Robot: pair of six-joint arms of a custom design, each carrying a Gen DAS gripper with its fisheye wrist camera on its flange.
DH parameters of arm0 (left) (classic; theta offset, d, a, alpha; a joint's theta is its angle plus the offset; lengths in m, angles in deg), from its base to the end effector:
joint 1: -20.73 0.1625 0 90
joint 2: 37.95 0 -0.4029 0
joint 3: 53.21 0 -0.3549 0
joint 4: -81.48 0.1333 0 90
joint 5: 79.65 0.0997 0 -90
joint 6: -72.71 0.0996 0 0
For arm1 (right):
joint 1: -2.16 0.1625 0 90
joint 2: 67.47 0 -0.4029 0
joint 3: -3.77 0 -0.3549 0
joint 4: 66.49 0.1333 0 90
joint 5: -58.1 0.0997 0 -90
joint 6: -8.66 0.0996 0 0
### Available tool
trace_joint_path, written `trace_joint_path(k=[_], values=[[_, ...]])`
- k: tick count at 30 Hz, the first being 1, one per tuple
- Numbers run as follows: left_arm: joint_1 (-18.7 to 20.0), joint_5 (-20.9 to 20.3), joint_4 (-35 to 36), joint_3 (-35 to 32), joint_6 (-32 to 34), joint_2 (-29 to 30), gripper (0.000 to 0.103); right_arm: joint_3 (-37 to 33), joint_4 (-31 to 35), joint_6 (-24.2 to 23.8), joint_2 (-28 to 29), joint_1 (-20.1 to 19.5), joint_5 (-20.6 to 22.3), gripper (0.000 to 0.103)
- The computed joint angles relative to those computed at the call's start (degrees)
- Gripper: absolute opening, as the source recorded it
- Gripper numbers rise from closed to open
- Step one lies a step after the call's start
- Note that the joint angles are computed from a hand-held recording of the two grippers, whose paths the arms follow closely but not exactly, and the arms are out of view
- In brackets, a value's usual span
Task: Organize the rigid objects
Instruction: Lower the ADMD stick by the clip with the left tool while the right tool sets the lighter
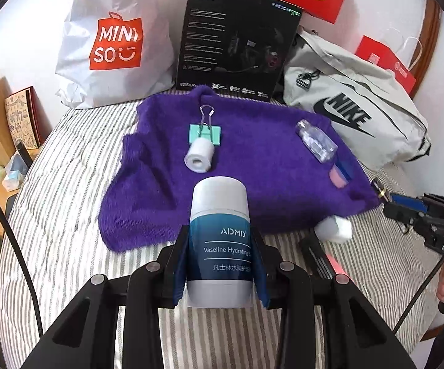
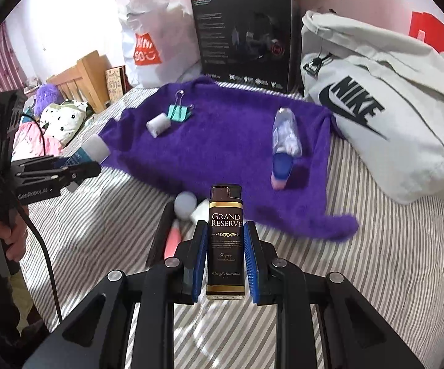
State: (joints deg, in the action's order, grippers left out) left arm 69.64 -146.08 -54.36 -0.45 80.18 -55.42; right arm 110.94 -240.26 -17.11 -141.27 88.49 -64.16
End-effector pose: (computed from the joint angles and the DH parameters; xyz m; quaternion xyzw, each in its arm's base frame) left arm -0.3879 -0.7082 0.0069 0.3837 0.8963 -0.1450 0.1687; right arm 0.0456 -0.5413 0.3773 0.0505 -0.8758 0.3317 0.3471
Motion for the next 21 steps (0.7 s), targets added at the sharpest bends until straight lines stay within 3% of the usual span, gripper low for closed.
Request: trace_joint_path(k=[13, 17, 21], values=[[1.85, 1.39, 11.68, -24.82, -2.38, 13.35, 0.034, -17.98, 6.53, -2.43, 11.09, -1.5, -0.13, 0.023], [2.14, 1.29, 15.54, -30.5, -2.57, 16.19, 0.034, -20.56, 8.89, -0.56, 12.85, -2.91, 0.41, 0.023], [2.26, 2.06, 20.47, -38.28, -2.05, 20.16, 0.034, -21.29, 8.71, -1.72, 14.15, -3.43, -0.77, 0.023]])
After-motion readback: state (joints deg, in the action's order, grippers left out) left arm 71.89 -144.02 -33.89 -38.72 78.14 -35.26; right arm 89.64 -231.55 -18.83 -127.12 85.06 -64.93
